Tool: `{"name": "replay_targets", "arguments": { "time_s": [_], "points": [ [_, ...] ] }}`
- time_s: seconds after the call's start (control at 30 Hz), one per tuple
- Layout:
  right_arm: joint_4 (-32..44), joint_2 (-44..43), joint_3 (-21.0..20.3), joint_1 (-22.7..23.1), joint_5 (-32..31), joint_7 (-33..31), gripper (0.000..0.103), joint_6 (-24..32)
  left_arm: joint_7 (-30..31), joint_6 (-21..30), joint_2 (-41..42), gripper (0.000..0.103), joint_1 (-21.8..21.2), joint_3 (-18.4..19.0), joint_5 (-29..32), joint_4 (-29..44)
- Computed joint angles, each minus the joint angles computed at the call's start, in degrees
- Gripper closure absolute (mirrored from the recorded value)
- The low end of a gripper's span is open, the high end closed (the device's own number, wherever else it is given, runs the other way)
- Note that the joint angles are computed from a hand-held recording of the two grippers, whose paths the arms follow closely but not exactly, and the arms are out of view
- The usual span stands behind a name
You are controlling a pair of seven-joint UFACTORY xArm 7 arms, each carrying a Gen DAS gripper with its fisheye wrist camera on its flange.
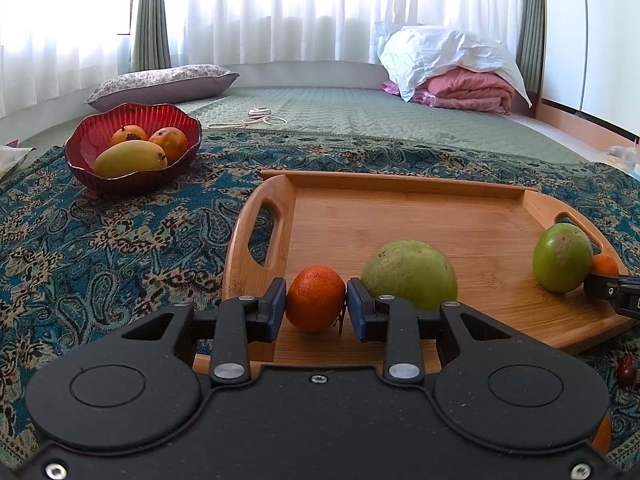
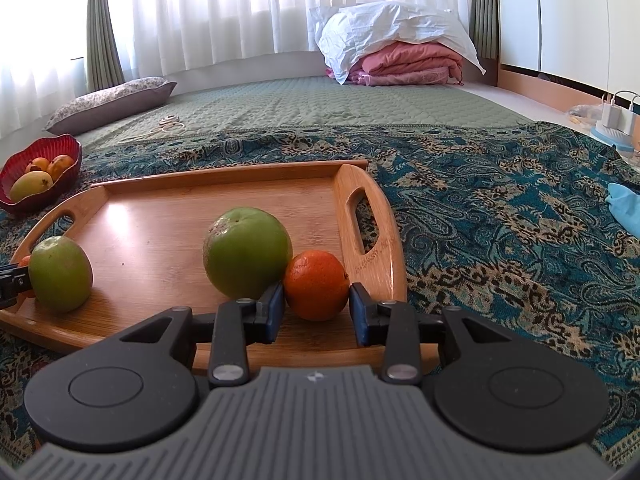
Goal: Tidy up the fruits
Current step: 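Carry the tangerine onto the tray beside the pomelo while the right gripper carries the orange beside the apple, then open the left gripper to release the tangerine while the right gripper releases the orange, then pull both grippers back from the tray toward the remaining fruit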
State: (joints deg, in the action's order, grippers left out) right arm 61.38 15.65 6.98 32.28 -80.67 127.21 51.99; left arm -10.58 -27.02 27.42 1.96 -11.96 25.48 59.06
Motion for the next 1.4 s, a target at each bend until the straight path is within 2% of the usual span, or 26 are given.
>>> {"name": "replay_targets", "arguments": {
  "time_s": [0.27,0.47,0.57,0.67,0.9,1.1,1.4],
  "points": [
    [-0.4,-0.6,0.3,0.5,-0.1,0.0,0.060,0.9,-0.4,-1.2,-0.7,0.071,-0.1,0.4,-0.4,-1.0],
    [-0.8,-1.6,0.9,0.8,-0.4,-0.2,0.054,2.1,-0.9,-1.8,-1.6,0.064,-0.1,0.8,0.1,-1.9],
    [-1.2,-2.2,1.3,1.0,-0.7,-0.2,0.047,2.5,-2.1,-1.7,-2.1,0.061,0.8,0.4,1.2,-2.3],
    [-1.3,-2.5,1.7,1.3,-0.8,-0.5,0.045,3.3,-4.1,-1.7,-2.7,0.057,2.5,-0.5,3.9,-2.8],
    [-1.7,-3.0,2.7,2.3,-1.1,-0.7,0.039,5.0,-5.5,-4.8,-4.6,0.035,2.6,0.9,7.1,-5.3],
    [-1.8,-2.9,3.3,3.4,-1.4,-1.5,0.032,6.5,-6.2,-6.4,-6.0,0.027,2.1,2.1,9.1,-7.2],
    [-3.3,-2.8,3.8,4.5,-2.4,1.8,0.017,6.7,-6.7,-9.8,-7.3,0.013,1.8,3.8,11.9,-10.7]
  ]
}}
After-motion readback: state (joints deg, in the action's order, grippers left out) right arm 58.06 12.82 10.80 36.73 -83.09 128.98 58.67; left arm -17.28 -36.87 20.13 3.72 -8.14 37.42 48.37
